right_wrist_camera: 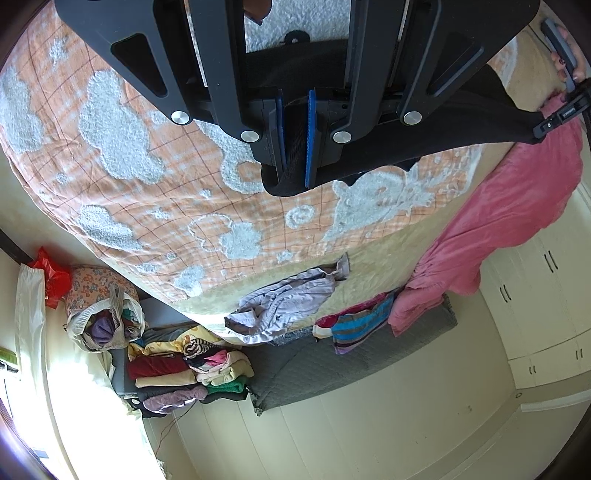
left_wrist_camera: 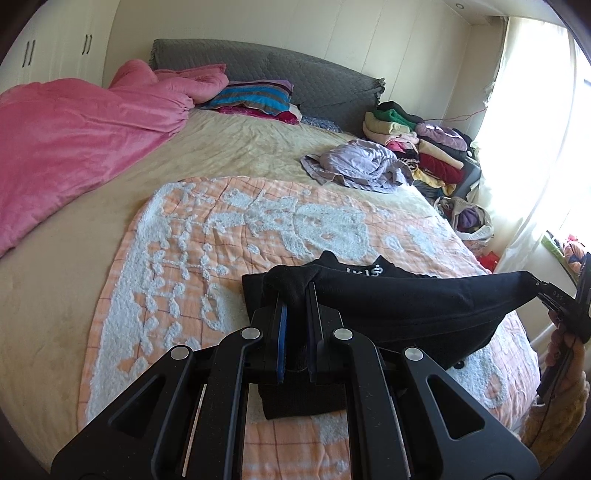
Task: Fold small clothes
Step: 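Lift the hem with both grippers and fold it over toward the collar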
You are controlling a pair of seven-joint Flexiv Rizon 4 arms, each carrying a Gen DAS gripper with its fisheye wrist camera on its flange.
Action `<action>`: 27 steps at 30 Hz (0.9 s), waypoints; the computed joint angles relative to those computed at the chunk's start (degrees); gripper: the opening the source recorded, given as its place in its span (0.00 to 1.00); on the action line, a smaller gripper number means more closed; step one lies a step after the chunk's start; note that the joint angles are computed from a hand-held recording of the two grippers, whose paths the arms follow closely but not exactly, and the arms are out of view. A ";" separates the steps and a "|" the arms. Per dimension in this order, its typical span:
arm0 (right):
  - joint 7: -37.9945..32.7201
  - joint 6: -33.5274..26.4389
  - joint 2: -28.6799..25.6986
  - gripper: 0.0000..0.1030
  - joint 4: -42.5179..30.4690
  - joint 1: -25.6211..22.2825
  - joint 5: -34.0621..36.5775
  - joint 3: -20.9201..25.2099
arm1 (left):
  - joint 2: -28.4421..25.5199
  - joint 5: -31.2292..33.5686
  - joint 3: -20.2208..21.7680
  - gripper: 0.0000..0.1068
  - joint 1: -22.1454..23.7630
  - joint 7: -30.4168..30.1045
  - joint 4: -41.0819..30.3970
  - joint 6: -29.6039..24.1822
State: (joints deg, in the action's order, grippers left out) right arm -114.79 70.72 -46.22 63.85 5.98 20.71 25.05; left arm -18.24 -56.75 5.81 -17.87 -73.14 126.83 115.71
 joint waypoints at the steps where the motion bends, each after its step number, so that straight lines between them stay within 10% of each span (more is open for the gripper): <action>1: 0.25 0.02 -0.31 0.08 -0.34 0.42 -0.29 -0.39 | -0.48 -0.47 0.23 0.03 -0.06 0.42 -0.46 -0.32; 27: 8.87 -6.27 -10.63 0.08 -11.81 6.82 -9.84 -7.17 | -12.22 4.48 15.83 0.04 -6.34 -5.18 -9.46 -13.45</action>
